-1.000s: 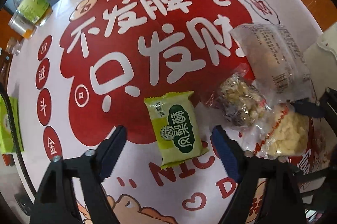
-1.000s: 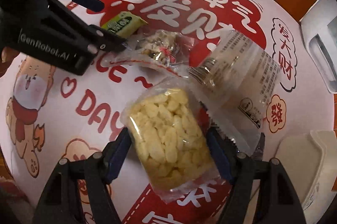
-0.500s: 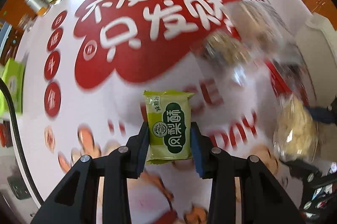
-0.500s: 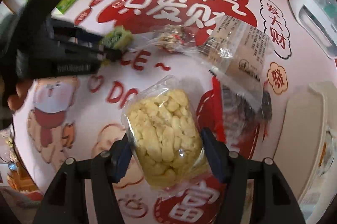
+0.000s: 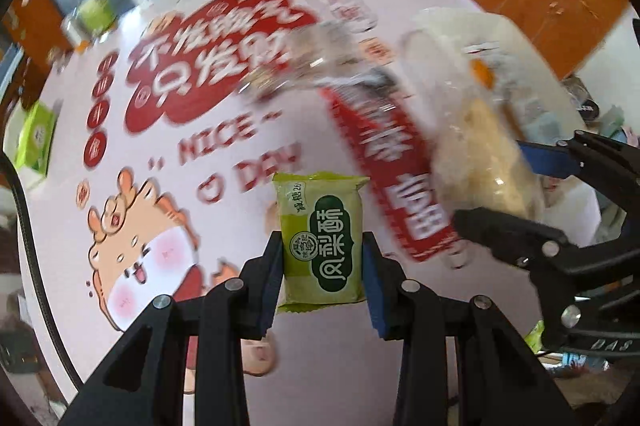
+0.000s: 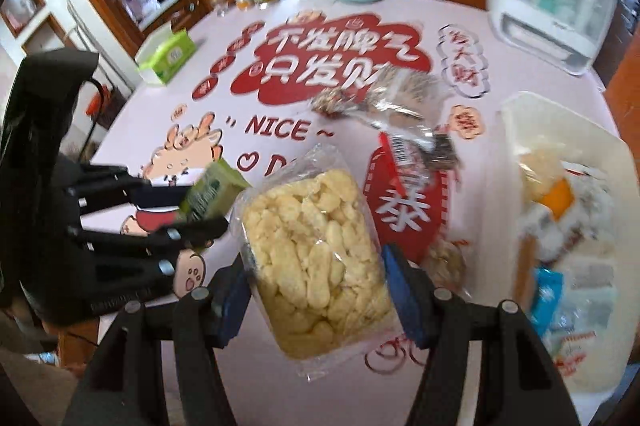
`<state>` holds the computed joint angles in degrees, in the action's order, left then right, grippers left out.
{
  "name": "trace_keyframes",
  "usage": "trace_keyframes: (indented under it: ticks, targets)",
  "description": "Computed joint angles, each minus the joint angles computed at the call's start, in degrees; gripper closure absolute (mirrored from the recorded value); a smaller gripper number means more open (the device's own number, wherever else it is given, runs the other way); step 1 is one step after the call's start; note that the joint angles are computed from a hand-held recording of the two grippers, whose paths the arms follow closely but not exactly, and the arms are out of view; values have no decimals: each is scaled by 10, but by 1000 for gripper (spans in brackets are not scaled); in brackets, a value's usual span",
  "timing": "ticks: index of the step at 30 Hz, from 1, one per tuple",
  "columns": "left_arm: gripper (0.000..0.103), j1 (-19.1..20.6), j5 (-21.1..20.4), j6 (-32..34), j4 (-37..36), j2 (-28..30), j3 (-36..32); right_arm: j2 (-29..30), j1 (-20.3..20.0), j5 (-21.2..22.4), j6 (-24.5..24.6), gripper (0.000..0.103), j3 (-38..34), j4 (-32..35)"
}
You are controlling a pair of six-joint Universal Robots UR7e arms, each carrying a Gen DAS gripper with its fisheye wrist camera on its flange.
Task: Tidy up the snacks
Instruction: 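Carry the green packet and puffed-snack bag into the white tray and open both tools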
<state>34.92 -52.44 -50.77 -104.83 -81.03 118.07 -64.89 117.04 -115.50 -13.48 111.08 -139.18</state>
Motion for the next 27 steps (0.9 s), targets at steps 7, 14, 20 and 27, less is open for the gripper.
trace_keyframes:
  ticks: [7, 14, 20, 27]
  targets:
    - [68, -56, 7, 21, -55, 96, -57, -105, -18, -6, -3, 41, 34, -5]
    - [68, -77, 17, 32, -97, 192, -129, -196, -64, -24, -9, 40, 43, -8]
    - [68, -81, 39, 31, -104, 258, -194, -231, -110, -25, -17, 40, 27, -12]
    - [67, -75, 84, 26, -82, 307, -261, -227, -133, -32, -48, 40, -2, -24]
